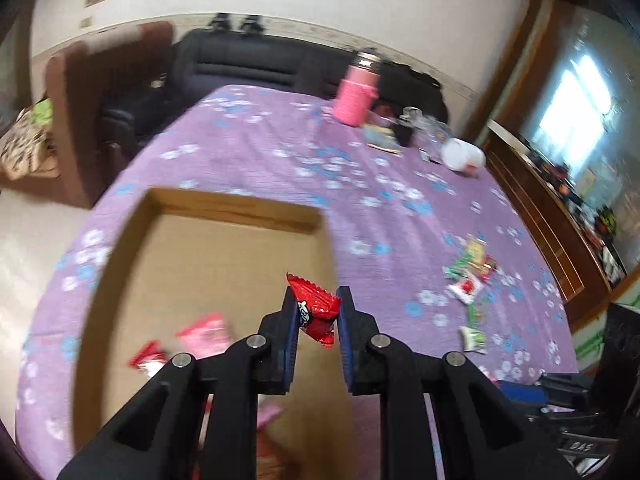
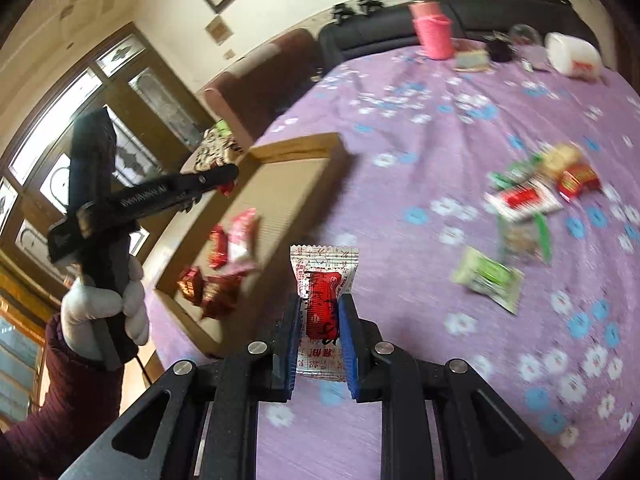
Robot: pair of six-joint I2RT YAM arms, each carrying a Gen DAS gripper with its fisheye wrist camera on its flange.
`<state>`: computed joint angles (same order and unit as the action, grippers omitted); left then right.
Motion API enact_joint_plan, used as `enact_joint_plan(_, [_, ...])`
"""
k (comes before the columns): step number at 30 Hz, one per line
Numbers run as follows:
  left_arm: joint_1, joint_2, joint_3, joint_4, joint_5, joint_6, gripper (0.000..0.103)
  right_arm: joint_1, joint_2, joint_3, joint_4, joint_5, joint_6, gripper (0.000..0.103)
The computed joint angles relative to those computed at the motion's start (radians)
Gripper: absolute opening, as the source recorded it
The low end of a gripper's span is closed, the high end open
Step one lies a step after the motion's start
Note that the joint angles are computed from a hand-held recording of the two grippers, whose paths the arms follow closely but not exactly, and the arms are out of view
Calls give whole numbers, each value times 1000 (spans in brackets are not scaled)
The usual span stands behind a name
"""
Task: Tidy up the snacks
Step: 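Carry both snacks over the box and release them from both tools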
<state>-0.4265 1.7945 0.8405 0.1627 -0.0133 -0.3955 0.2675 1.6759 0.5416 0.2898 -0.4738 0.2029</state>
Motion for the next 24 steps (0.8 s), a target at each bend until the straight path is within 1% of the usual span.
enact_joint_plan(3, [62,-4,-30,5,10,10,17,86,31,80,-22,44,28,21])
enact_joint_plan(8, [145,44,-51,26,21,28,17,214,153,268,-86,124,69,21])
enact_joint_plan(12, [205,97,-49,54,63,30,17,263,270,422,-148,171,75,21])
enact_joint_plan(15, [234,128,-29,53,82,40,17,287,362,532,-189,200,79,21])
enact_joint_plan(20, [273,186,22,39,113,48,18,298,470,653,-240,220,93,21])
enact_joint_plan(22, [287,193,29,29,137,38,21,298,502,685,-250,227,96,23])
enact_joint_plan(24, [295,183,16,39,144,28,34,300,515,695,-248,231,104,23])
